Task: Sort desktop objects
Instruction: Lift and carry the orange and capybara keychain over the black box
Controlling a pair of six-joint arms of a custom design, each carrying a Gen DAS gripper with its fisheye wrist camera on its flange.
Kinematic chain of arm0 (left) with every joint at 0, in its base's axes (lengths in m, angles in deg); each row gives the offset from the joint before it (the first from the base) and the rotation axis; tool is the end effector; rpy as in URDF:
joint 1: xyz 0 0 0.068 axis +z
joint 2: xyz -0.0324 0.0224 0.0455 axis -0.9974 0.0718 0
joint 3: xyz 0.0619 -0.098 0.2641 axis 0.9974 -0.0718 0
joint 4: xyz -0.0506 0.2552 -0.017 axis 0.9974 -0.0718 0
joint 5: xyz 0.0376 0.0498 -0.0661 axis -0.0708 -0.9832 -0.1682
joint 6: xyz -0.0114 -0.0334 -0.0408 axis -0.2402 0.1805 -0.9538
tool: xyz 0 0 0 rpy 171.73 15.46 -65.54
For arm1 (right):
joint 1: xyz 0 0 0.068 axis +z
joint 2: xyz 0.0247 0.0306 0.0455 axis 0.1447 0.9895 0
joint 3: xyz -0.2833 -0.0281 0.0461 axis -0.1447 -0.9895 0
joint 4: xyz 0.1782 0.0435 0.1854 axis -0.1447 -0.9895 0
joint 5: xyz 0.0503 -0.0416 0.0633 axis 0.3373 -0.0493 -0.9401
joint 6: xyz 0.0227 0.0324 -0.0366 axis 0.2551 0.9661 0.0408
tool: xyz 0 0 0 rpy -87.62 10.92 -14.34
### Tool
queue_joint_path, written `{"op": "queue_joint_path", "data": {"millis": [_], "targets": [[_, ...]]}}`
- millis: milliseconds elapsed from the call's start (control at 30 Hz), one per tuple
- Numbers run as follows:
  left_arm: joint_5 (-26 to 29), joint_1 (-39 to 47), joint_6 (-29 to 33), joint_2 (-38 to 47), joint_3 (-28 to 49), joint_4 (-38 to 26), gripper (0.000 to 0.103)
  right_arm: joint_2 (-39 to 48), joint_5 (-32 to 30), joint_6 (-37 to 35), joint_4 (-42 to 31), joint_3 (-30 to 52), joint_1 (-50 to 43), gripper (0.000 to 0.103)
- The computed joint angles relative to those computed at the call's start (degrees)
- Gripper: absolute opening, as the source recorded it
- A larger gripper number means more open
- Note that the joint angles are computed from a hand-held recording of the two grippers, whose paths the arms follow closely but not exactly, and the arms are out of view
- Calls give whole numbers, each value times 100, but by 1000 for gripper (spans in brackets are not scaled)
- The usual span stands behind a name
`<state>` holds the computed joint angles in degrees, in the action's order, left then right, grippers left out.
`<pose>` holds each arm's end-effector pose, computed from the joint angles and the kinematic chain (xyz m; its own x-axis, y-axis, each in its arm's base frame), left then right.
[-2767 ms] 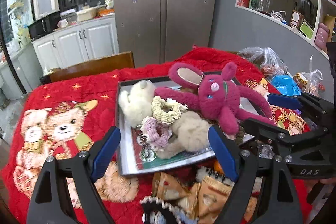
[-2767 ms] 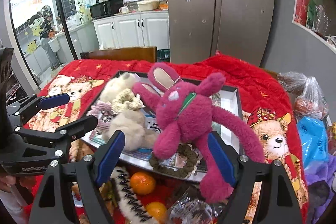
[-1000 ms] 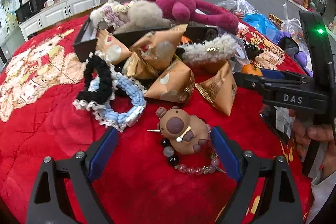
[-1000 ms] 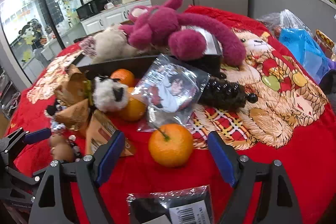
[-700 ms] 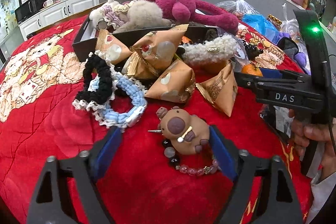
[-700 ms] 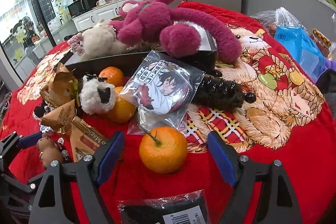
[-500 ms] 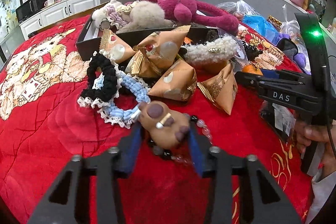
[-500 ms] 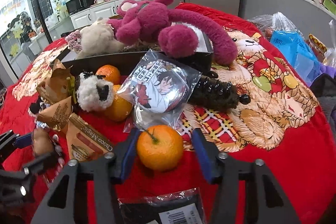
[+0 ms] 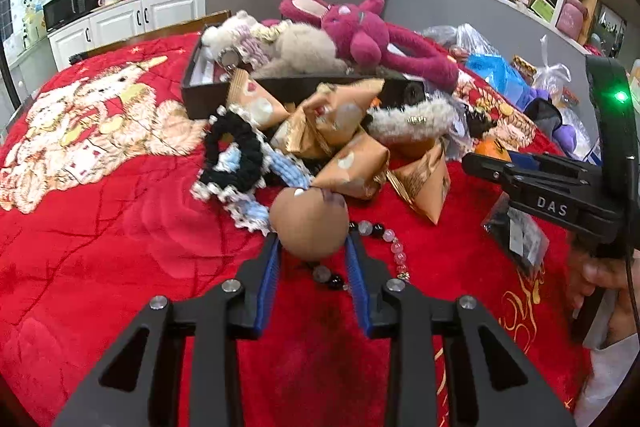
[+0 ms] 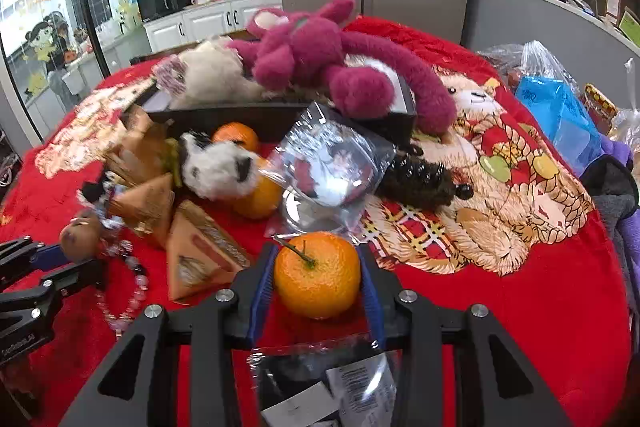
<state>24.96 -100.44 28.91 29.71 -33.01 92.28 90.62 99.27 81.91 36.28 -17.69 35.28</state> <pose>0.2294 -0.0662 0.0739 -0.7467 0.2019 -0.6337 0.3630 0.9221 -0.1340 0.2346 0.1083 0.0842 -0.7582 0.0292 -0.6514 0.0094 0.9994 0.0339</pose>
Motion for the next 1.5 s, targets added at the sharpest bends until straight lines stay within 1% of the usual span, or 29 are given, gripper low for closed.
{"op": "queue_joint_path", "data": {"millis": [100,133,200,333,433,500,600,767,800,833,900,933,1000,1067,1100,1167,1200,1233,1267,1300,1500], "targets": [[12,64,34,-195,-52,-100,32,-216,-36,62,-35,-54,79,40],[11,86,55,-241,-73,-117,29,-250,-42,61,-68,-45,88,40],[24,114,71,-278,-114,-94,29,-304,10,83,-129,-32,146,40],[109,185,117,-79,-67,1,29,-359,-7,108,-121,-60,216,40],[169,193,76,152,-9,117,31,-364,-36,104,-97,-82,227,40],[132,165,78,170,-33,192,31,-341,-75,101,-55,-103,215,40],[200,204,59,127,-13,122,29,-300,-140,94,-9,-119,163,40],[149,172,91,60,-20,90,27,-338,-172,89,42,-162,118,40],[150,170,95,47,-27,87,23,-354,-168,90,38,-167,126,40],[176,184,90,21,-30,66,14,-369,-167,89,39,-175,133,40],[272,243,99,-3,-3,-18,1,-401,-161,98,17,-177,150,40],[304,256,144,21,42,-85,1,-414,-164,100,8,-177,155,40],[127,206,135,131,57,-8,1,-443,-191,70,11,-181,163,40],[231,232,166,279,101,6,2,-448,-201,74,-12,-171,169,40],[270,239,179,326,121,-3,4,-439,-210,68,-9,-172,173,40],[276,209,209,435,161,22,16,-399,-268,70,55,-193,173,40],[249,189,215,464,160,76,30,-383,-296,71,86,-202,167,40],[191,161,212,487,169,111,47,-371,-304,76,90,-200,173,40],[135,136,209,511,154,223,53,-348,-318,73,89,-190,164,40],[81,115,210,532,152,299,55,-338,-324,71,90,-185,160,40],[-111,-41,308,650,396,129,55,-352,-455,49,196,-244,65,40]]}}
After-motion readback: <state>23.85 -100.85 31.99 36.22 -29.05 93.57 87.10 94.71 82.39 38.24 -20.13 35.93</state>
